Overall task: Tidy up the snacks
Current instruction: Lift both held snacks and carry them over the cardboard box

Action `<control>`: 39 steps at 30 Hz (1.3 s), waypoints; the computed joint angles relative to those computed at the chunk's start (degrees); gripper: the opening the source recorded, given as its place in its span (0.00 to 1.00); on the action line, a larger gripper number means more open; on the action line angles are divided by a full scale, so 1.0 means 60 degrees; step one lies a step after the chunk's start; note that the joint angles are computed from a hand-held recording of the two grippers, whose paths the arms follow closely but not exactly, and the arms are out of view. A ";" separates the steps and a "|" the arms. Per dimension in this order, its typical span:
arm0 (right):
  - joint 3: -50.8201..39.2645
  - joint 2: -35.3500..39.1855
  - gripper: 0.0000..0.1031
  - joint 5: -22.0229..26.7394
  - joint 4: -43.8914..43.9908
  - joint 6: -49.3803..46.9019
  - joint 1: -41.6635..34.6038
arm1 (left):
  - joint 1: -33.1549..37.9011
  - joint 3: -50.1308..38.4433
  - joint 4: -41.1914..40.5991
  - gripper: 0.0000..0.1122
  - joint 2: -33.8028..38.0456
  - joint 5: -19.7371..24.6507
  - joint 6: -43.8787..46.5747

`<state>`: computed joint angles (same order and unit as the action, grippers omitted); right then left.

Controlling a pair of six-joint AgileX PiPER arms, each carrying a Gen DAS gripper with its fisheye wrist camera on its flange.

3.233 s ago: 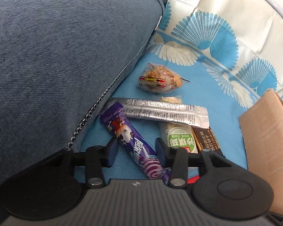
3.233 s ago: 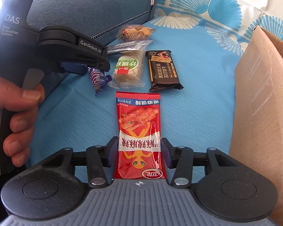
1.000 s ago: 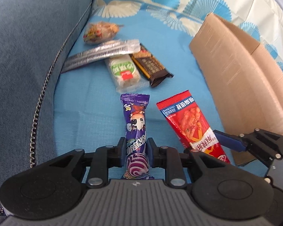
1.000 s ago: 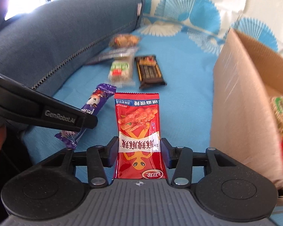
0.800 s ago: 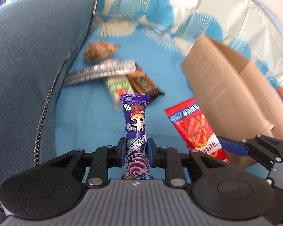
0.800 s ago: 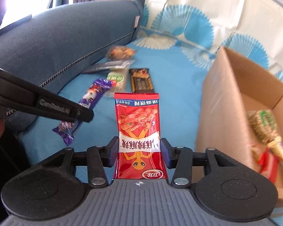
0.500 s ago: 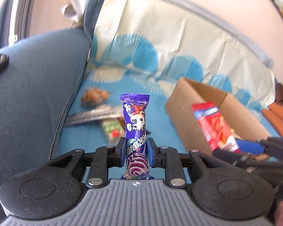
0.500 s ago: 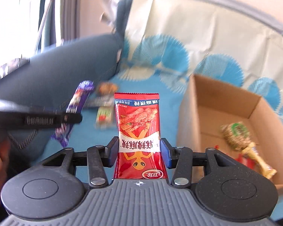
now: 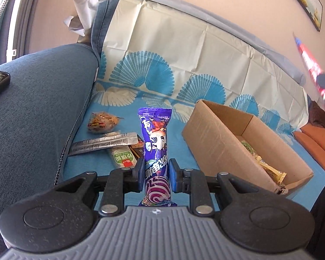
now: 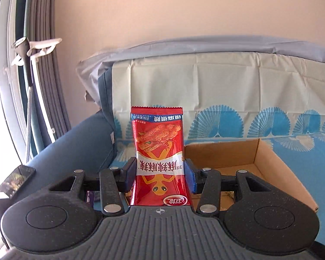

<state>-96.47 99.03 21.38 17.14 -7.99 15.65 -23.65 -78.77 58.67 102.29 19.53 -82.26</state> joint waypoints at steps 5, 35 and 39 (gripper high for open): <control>-0.0119 -0.0061 0.47 -0.0357 0.0911 -0.1185 -0.0560 | -0.0007 -0.0407 -0.0826 0.22 0.0311 0.0197 0.1082; -0.0077 0.1561 0.46 -0.1514 1.1483 -1.0542 -0.2670 | -0.1213 -0.5863 -0.3289 0.22 0.2524 0.3409 0.5093; -0.0223 0.1913 0.46 -0.1846 1.3658 -1.2578 -0.2734 | -0.1547 -0.9159 -0.4138 0.23 0.3904 0.4497 0.6696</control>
<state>-97.81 110.51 10.30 99.09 -83.46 -0.75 -32.93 -133.72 33.84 125.71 46.51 -42.08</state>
